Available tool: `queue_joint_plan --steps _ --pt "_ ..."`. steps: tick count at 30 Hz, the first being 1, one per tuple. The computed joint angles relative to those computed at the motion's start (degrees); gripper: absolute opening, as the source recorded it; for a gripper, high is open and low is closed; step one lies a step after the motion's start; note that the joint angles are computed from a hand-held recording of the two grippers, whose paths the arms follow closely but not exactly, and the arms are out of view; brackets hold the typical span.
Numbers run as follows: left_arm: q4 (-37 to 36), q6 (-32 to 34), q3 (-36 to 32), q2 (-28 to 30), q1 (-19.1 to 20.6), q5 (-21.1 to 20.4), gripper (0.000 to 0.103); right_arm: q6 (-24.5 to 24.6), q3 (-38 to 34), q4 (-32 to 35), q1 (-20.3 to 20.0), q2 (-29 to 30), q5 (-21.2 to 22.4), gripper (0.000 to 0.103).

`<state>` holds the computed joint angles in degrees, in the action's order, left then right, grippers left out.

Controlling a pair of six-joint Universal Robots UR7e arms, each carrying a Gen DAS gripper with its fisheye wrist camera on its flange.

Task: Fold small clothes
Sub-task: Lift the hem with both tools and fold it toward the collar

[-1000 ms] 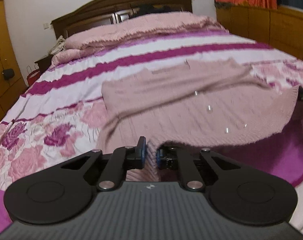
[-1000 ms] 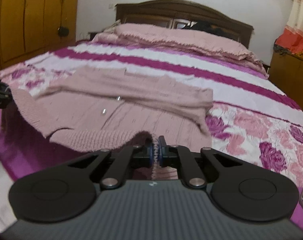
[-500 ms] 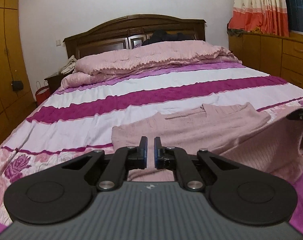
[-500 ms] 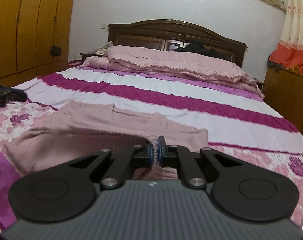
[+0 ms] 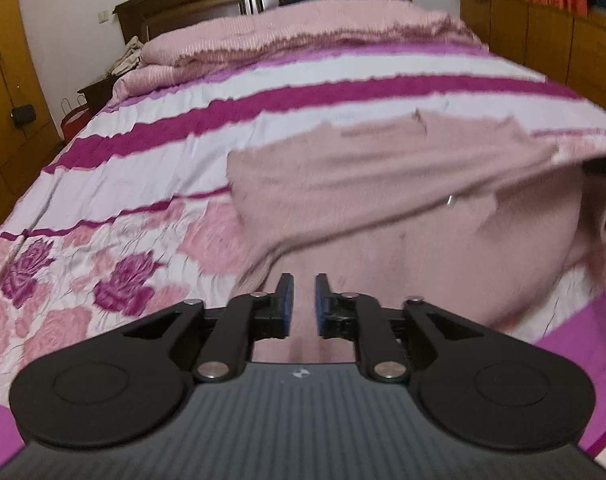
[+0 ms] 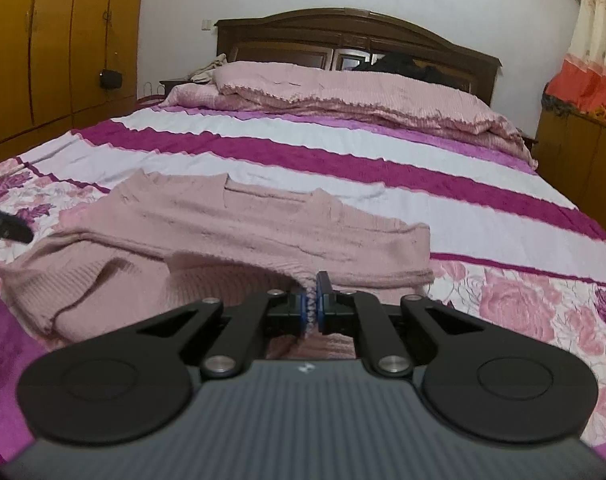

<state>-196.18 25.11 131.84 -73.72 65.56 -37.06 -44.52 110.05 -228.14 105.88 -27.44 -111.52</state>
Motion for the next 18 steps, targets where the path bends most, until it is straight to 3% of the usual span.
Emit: queue_joint_plan --steps 1,3,5,9,12,18 --pt "0.7 0.1 0.5 -0.6 0.1 0.4 0.035 0.4 0.1 0.1 0.0 0.0 -0.2 0.008" --pt "1.1 0.7 1.8 -1.6 0.1 1.5 0.069 1.0 0.5 0.2 -0.2 -0.1 -0.4 0.008" --pt "0.4 2.4 3.0 -2.6 -0.1 1.8 0.081 1.5 0.7 0.3 -0.3 0.0 -0.8 0.008" --pt "2.9 6.3 5.1 -4.9 -0.4 0.1 0.085 2.3 1.0 0.4 -0.5 0.2 -1.4 0.008" --pt "2.5 10.2 6.0 -3.4 -0.6 -0.1 0.085 3.2 1.0 0.6 -0.6 0.3 -1.8 0.008" --pt "-7.7 23.0 7.0 3.7 -0.3 -0.1 0.085 3.1 1.0 0.6 -0.2 0.4 -2.7 0.008"
